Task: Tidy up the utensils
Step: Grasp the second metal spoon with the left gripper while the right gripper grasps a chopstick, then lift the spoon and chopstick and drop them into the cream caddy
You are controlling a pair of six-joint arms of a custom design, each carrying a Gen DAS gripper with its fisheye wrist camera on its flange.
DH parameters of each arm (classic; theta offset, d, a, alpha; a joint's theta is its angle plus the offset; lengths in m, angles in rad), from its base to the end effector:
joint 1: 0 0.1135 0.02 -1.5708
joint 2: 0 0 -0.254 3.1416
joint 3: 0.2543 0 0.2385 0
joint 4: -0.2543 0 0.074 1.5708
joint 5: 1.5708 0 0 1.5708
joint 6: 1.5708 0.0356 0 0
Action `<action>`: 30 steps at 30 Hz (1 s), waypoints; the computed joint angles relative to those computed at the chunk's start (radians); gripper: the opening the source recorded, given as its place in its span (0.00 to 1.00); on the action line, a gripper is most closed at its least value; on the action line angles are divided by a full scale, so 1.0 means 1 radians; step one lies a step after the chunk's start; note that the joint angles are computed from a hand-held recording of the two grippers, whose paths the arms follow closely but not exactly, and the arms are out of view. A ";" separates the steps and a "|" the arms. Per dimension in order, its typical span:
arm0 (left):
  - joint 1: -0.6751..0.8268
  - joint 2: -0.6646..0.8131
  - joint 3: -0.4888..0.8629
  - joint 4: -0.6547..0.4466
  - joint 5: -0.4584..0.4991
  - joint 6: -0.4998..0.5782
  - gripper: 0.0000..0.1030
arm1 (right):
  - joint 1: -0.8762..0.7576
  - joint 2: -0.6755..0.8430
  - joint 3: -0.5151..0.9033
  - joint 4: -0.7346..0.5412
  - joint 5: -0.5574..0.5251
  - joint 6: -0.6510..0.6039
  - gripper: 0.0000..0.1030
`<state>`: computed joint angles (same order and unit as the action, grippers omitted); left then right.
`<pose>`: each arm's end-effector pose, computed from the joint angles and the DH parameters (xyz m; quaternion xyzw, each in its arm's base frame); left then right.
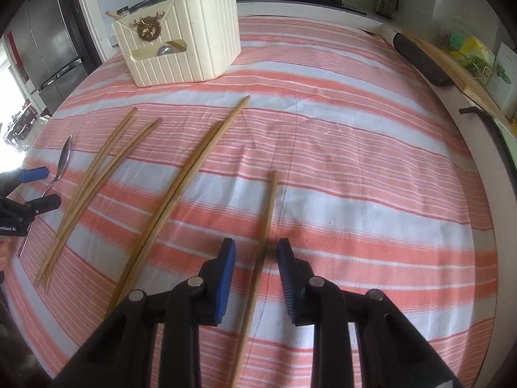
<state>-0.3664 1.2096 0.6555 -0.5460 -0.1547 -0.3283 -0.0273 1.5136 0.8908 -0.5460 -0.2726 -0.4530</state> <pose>0.1958 -0.0693 0.1834 0.0005 0.9697 -0.0085 0.2442 0.2705 0.0022 0.1815 -0.2316 0.9431 0.0823 0.2238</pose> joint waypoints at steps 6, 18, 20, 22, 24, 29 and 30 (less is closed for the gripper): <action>0.057 0.075 0.057 0.028 0.038 0.074 0.89 | 0.048 0.083 0.092 -0.022 0.031 0.007 0.26; 0.087 0.134 0.096 0.068 0.043 0.100 0.71 | 0.087 0.157 0.167 -0.006 0.074 0.051 0.16; 0.071 0.124 0.089 0.080 0.044 0.102 0.53 | 0.087 0.164 0.170 0.003 0.078 0.062 0.10; 0.062 0.126 0.097 0.075 0.046 0.100 0.41 | 0.086 0.182 0.188 0.004 0.072 0.080 0.08; 0.064 0.128 0.101 0.072 0.047 0.096 0.40 | 0.083 0.207 0.218 -0.005 0.055 0.095 0.07; 0.078 0.030 0.102 0.027 0.046 0.070 0.40 | 0.032 0.210 0.269 -0.045 -0.054 0.139 0.06; 0.079 -0.002 0.107 0.009 0.045 0.066 0.40 | 0.024 0.188 0.267 -0.050 -0.071 0.139 0.06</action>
